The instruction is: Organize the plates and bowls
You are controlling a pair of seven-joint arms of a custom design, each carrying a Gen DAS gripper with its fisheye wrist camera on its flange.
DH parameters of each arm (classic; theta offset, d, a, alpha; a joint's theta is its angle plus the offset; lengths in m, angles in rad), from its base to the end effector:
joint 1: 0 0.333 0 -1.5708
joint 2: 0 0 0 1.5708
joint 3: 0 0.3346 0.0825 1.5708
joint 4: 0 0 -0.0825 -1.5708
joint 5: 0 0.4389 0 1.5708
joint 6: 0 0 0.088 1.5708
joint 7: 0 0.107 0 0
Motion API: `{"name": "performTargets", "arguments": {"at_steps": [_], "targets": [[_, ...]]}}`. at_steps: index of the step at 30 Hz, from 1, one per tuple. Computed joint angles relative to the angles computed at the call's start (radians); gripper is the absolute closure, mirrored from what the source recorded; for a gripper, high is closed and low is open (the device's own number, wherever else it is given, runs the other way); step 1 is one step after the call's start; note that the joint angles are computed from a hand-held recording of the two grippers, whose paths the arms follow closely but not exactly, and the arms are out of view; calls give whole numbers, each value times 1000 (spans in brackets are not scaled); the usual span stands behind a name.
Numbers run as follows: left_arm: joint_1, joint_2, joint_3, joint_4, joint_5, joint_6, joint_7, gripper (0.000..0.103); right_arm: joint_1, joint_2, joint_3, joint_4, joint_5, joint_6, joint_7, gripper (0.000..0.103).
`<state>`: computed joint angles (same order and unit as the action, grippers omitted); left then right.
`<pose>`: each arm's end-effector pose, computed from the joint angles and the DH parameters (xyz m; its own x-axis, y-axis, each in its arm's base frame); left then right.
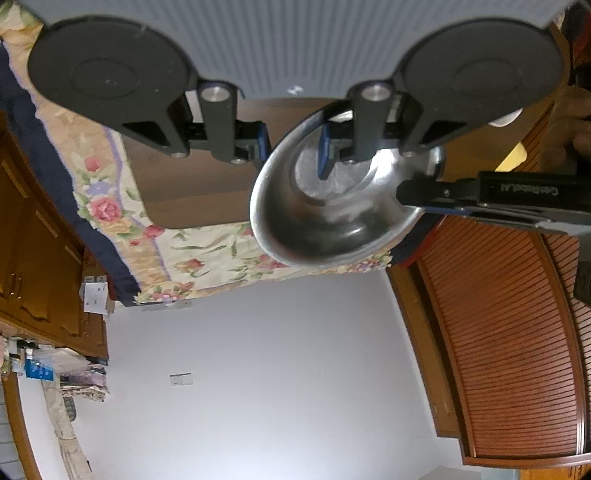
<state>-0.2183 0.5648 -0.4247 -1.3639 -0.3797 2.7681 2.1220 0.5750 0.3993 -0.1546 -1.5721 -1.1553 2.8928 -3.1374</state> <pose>0.7150 -0.4037 0.5119 -0.7179 -0.6808 0.1453 -0.4808 0.3340 -0.8107 0.6694 0.3786 0.4868 0.0323 -0.9759 -0.2159 -0.4685 0.1761 -0.8657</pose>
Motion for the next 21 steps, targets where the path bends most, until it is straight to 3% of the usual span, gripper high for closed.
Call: {"name": "performTargets", "arguments": {"at_steps": [12, 21], "targets": [[94, -143, -52, -258, -136, 91, 69, 84, 33, 7, 6, -27, 46, 41, -23, 75], [122, -230, -77, -407, -261, 157, 165, 82, 63, 0, -2, -54, 62, 60, -21, 75]]}}
